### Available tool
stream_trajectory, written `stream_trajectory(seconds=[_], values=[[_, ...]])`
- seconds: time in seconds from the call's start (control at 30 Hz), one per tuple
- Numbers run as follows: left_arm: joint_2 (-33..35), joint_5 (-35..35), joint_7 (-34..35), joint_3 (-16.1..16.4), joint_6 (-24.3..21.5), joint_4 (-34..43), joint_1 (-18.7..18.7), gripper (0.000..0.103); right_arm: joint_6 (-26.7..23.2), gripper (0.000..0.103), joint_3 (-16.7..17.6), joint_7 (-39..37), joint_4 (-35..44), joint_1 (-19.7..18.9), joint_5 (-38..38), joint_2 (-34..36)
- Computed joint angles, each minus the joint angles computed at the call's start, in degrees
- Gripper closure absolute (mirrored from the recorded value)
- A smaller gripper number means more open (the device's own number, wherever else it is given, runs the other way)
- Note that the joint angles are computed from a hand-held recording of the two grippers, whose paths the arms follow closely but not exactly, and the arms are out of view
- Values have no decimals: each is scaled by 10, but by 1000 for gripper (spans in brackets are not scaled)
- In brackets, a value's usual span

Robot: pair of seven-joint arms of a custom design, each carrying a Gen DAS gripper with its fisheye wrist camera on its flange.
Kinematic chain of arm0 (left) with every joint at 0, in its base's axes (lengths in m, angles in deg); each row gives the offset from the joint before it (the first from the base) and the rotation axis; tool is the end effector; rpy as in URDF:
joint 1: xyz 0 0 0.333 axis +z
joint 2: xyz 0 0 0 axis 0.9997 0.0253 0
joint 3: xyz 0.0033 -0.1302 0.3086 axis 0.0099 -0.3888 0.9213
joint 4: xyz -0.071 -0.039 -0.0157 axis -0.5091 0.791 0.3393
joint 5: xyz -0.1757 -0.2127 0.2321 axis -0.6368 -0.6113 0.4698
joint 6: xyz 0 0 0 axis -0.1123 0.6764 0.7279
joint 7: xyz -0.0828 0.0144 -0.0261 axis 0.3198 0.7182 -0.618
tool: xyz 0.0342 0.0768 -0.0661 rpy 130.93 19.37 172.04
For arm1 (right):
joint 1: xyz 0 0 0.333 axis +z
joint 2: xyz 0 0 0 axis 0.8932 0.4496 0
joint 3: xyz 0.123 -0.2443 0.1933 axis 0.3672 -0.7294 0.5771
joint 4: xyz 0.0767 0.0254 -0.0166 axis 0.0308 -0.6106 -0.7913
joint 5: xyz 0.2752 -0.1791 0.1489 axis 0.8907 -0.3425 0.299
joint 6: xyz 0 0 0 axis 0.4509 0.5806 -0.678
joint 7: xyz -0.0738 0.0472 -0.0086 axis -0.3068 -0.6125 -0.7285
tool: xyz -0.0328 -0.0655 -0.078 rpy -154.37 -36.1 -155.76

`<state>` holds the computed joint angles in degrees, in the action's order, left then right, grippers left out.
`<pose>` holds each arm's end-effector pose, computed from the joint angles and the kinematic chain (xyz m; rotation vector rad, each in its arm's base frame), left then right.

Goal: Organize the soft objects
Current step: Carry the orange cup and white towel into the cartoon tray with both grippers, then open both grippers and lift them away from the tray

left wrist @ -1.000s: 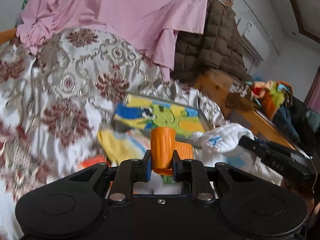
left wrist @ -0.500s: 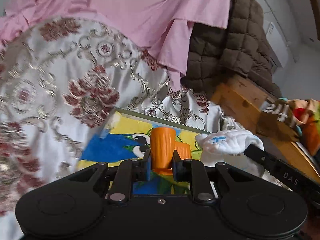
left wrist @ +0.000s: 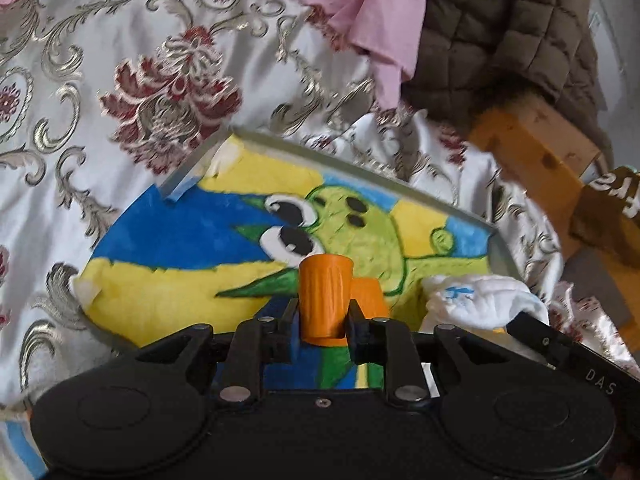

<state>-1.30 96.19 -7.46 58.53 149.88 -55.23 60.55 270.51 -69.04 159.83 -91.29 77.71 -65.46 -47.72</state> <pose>0.5321 -0.3783 0.4372 -2.0179 1.6509 -1.1772 0.5212 0.1705 0.4544 -1.6133 1.5156 -0.5932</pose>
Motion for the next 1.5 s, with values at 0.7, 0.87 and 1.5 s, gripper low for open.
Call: stream_trajectory(seconds=[0.7, 0.87, 1.5], values=[[-178, 150, -136, -71, -134, -118, 11, 21, 24, 18, 16, -73, -108, 33, 90, -170], [-261, 205, -181, -122, -180, -172, 26, 13, 66, 8, 15, -64, -170, 59, 97, -243], [-530, 97, -161, -289, -286, -370, 23, 3, 44, 0, 233, 7, -380, -4, 160, -566]])
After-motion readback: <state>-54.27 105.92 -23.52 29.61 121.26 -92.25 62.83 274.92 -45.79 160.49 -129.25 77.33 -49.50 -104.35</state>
